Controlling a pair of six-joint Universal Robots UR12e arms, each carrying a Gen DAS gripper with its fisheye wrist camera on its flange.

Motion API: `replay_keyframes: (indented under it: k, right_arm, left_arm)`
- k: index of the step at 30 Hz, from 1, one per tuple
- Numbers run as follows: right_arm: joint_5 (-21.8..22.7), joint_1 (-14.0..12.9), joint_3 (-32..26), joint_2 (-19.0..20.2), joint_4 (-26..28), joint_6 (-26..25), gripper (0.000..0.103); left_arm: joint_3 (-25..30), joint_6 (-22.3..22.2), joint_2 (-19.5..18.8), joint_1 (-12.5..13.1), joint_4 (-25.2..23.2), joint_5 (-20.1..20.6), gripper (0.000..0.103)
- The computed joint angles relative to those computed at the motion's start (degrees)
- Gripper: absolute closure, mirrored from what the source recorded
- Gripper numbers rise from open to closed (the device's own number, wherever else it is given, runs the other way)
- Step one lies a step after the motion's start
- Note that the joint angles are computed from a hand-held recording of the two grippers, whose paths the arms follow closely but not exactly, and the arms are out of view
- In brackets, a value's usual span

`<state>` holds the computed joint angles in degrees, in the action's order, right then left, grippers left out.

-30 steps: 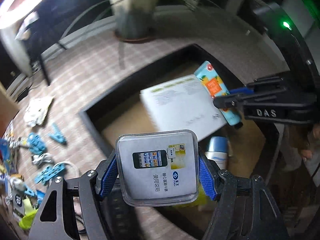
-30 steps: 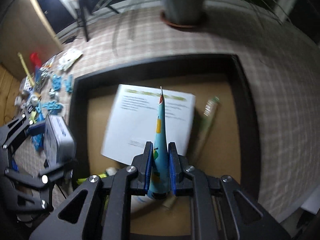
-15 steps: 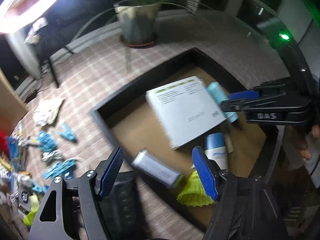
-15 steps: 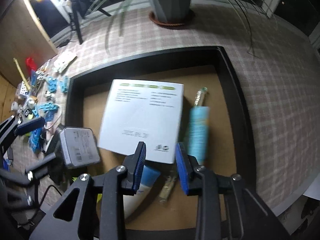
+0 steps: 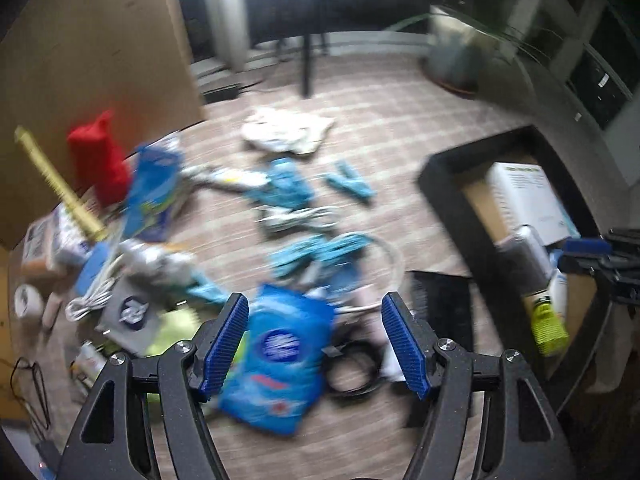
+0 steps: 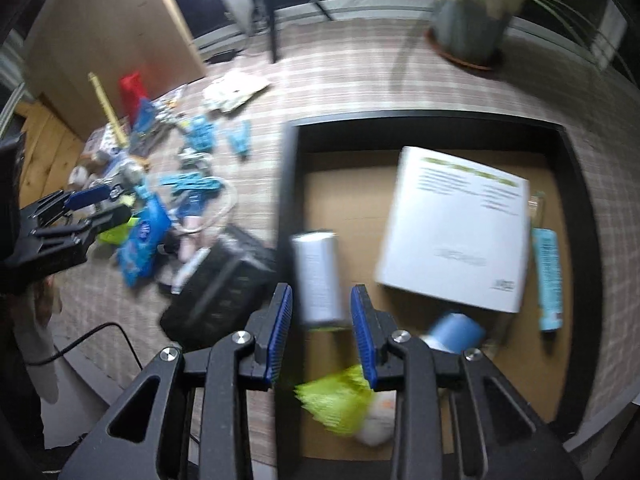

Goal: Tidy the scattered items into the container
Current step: 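Move both grippers back toward the blue Vinda wipes pack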

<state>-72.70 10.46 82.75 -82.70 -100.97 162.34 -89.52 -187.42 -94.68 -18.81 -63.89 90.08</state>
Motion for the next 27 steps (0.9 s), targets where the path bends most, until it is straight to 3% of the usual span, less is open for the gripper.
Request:
replay_keyframes:
  k: [4, 11, 17, 27]
  right_arm:
    - [2.06, 2.48, 0.04, 0.26, 0.1, 1.2, 0.073]
    - [6.85, 7.23, -1.2, 2.23, 1.95, 4.45, 0.074]
    - [10.23, 9.6, -2.65, 4.94, 3.41, 10.36, 0.082]
    - [11.34, 11.52, -3.67, 8.21, 3.27, 17.76, 0.082]
  left_arm:
    - [-2.36, 0.72, 1.45, 2.33, -0.56, -0.63, 0.039]
    - [-5.67, 1.98, 2.95, 5.57, -1.89, -5.59, 0.045]
    - [-7.14, 4.26, 3.5, 5.92, -1.75, -7.29, 0.045]
    - [-8.68, 6.31, 3.86, 5.84, -0.04, -9.42, 0.045]
